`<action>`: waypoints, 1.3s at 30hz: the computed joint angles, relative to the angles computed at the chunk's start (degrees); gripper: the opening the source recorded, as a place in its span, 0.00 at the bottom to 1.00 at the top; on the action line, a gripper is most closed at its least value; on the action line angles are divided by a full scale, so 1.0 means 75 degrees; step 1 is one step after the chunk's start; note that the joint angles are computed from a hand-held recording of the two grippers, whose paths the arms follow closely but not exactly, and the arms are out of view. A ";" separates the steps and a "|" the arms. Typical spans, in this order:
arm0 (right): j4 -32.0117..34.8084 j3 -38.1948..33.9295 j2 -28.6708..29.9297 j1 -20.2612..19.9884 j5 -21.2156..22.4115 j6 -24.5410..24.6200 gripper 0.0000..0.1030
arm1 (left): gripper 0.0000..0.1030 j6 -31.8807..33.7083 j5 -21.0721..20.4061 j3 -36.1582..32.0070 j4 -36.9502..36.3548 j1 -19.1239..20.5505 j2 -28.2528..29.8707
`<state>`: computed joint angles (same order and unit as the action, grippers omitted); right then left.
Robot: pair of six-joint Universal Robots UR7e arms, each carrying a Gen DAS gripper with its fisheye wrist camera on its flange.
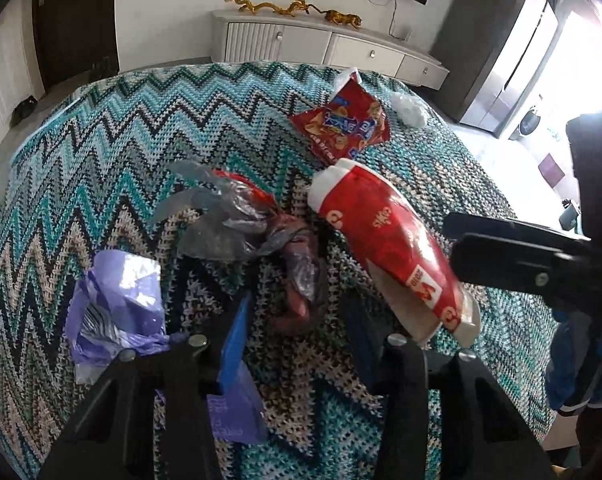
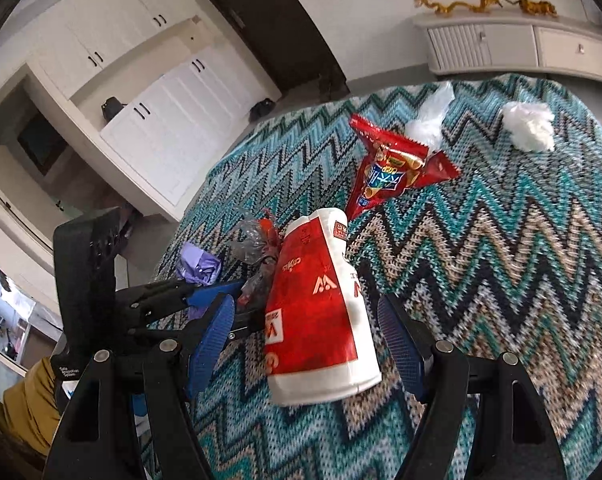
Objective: Collect trash
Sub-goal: 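Grasp the clear plastic bag with left gripper while right gripper grasps red cup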
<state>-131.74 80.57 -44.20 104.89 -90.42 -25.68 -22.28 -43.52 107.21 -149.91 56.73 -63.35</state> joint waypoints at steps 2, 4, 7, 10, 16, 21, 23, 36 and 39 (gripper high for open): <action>0.0060 -0.0114 0.0128 0.0025 -0.0049 0.0002 0.72 | 0.39 0.0048 -0.0043 0.0003 -0.0079 0.0024 -0.0013; 0.0164 -0.0301 0.0302 0.0091 -0.0150 -0.0013 0.73 | 0.35 0.0085 -0.0079 0.0000 -0.0132 0.0042 -0.0012; 0.0306 -0.0494 0.0485 0.0163 -0.0253 -0.0022 0.73 | 0.28 0.0077 -0.0080 0.0023 -0.0139 0.0044 -0.0018; 0.0479 -0.0672 0.0649 0.0198 -0.0319 0.0045 0.73 | 0.20 0.0050 -0.0084 0.0036 -0.0206 0.0048 -0.0012; 0.0685 -0.0860 0.0854 0.0183 -0.0473 0.0265 0.73 | 0.12 -0.0034 -0.0032 0.0188 -0.0300 -0.0022 -0.0110; 0.0710 -0.0943 0.0953 0.0139 -0.0571 0.0284 0.67 | 0.10 -0.0113 0.0016 0.0307 -0.0412 -0.0101 -0.0175; 0.0724 -0.0935 0.0931 0.0116 -0.0580 0.0235 0.61 | 0.10 -0.0139 0.0034 0.0320 -0.0416 -0.0122 -0.0176; 0.0323 -0.0197 0.0167 -0.0094 0.0007 0.0278 0.57 | 0.10 -0.0611 0.0335 0.0698 -0.0249 -0.0644 -0.0579; 0.0207 0.0126 -0.0169 -0.0132 0.0184 0.0283 0.57 | 0.10 -0.0720 0.0424 0.0790 -0.0218 -0.0827 -0.0670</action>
<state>-130.19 81.52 -45.47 103.91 -89.05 -23.56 -27.68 -40.34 113.13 -151.54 50.53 -68.37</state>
